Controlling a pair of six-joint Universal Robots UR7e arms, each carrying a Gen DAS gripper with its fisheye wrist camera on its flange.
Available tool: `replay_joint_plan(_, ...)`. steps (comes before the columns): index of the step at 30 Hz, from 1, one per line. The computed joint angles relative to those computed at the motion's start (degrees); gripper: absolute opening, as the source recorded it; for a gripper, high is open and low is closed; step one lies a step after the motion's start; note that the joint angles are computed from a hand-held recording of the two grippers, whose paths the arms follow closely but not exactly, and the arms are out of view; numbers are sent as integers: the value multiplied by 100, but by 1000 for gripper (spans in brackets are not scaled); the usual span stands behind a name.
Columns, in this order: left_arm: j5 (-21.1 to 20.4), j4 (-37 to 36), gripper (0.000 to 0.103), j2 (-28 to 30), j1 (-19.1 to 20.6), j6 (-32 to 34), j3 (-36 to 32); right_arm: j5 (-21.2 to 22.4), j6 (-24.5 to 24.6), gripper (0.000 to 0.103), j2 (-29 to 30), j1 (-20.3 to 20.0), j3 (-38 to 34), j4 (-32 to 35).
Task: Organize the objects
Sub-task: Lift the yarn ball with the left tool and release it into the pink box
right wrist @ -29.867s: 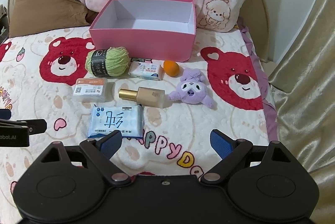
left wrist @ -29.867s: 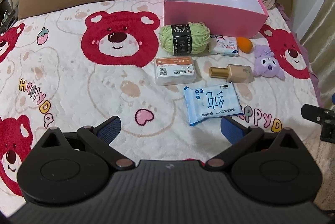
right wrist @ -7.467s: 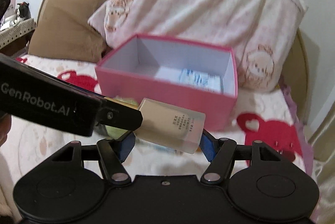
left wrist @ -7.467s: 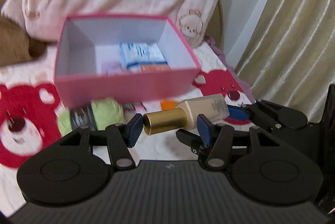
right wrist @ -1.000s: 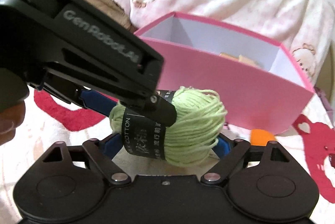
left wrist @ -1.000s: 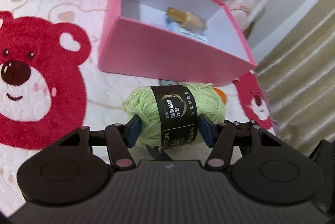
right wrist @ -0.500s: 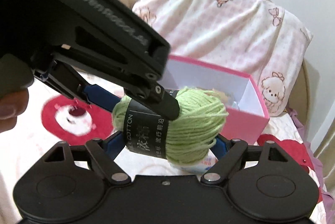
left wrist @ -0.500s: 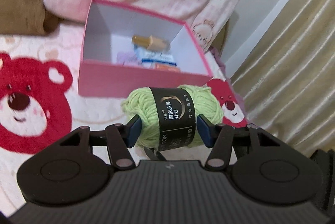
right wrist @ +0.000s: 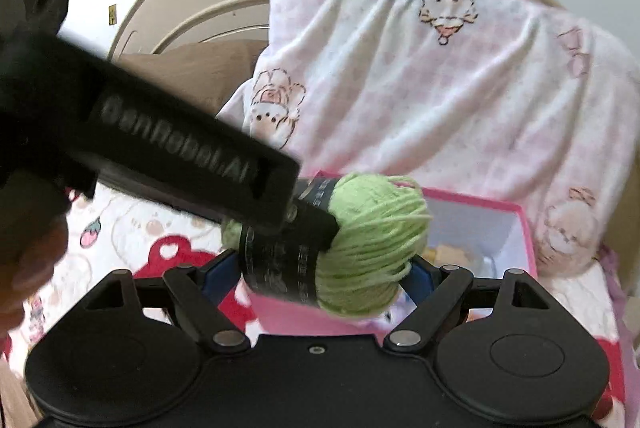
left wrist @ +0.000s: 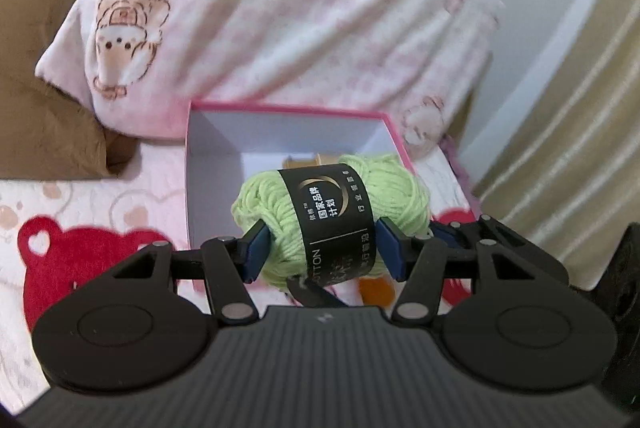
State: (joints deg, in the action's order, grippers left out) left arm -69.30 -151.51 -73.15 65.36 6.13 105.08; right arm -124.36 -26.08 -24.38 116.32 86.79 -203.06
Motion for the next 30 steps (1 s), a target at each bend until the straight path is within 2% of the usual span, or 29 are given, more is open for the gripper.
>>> replay_joint_plan(3,115,135,56,444,87,-220,-527,348,-60,87,-100,-201,-387,866)
replay_joint_plan(7,243,518,56,900,238,-647,-1058,589,-696,87,-43,-445,-1002,2038)
replay_joint_plan(9,248,412,56,994,315,-639,-1045,622,-808,86,-19,-520,-1213,2527)
replay_joint_plan(12,240,320,56,1012,407,-482,-899,826,-991,86,2,-606,-1110,2433)
replay_joint_plan(15,304,809,56,1164,485,-487,-1079,1015,-1142,86,-2,-766,-1048,2634)
replay_joint_plan(21,111,1573,56,1462,687,-551,-1552,1453,-990,83,-93,-1072,-1176,3457)
replay_joint_plan(25,166,1849,56,1580,709,-505,-1776,1620,-915,83,-77,-1168,-1241,3639)
replay_joint_plan(28,324,2061,58,1594,702,-539,-1876,1735,-731,84,21,-1264,-1650,4396)
replay_joint_plan(30,495,1894,58,1531,675,-382,-1777,1798,-824,85,59,-1287,-1887,5006)
